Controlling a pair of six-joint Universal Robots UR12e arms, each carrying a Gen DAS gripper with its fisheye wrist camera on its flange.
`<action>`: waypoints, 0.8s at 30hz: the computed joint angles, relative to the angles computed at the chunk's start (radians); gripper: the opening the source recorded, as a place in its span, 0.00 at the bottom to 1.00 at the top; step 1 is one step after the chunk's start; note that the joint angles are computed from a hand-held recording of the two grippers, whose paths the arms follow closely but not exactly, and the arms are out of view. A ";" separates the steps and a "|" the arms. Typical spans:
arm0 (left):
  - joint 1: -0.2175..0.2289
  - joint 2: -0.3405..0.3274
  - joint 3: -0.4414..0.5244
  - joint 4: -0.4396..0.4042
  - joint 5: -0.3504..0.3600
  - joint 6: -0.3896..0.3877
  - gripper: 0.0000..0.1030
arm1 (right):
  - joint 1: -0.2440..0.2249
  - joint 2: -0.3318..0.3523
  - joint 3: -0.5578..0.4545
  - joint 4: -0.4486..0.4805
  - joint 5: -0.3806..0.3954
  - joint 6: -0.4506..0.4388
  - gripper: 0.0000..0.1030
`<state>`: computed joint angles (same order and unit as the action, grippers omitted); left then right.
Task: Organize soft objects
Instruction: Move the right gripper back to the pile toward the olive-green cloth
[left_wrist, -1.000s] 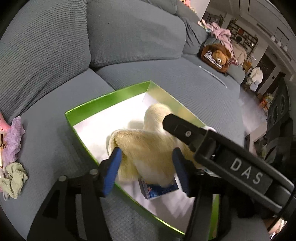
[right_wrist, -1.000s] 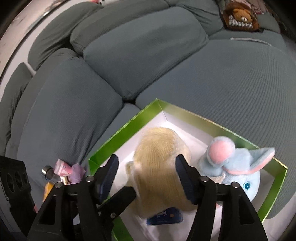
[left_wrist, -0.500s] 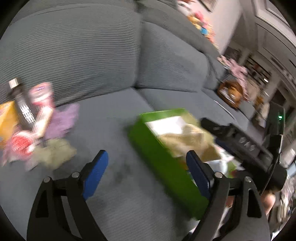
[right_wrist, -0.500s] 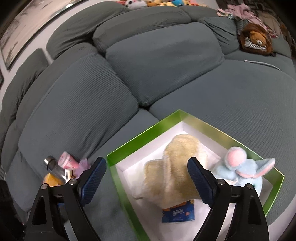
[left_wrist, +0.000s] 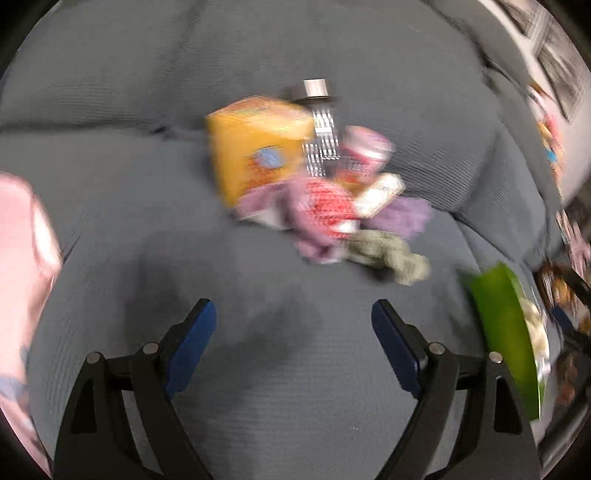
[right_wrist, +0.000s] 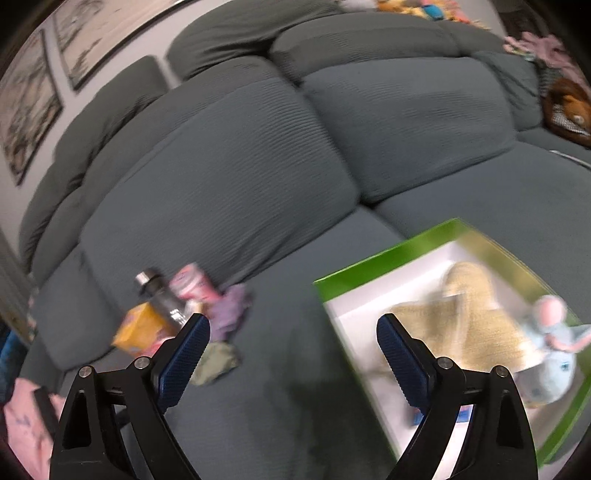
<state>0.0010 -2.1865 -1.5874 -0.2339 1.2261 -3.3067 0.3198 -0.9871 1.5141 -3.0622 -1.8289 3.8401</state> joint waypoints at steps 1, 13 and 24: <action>0.003 -0.003 0.004 -0.016 0.015 -0.029 0.83 | 0.001 0.006 -0.008 -0.003 0.021 -0.006 0.90; 0.014 -0.017 0.027 -0.046 0.096 -0.110 0.83 | 0.015 0.152 -0.254 0.209 0.303 -0.071 0.90; 0.028 -0.008 0.016 -0.046 0.057 -0.128 0.83 | 0.041 0.336 -0.561 0.566 0.235 -0.183 0.86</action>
<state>0.0292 -2.1946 -1.5716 -0.2796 1.2829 -3.4348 0.3606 -0.6509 0.9530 -2.4963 -1.5937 3.6566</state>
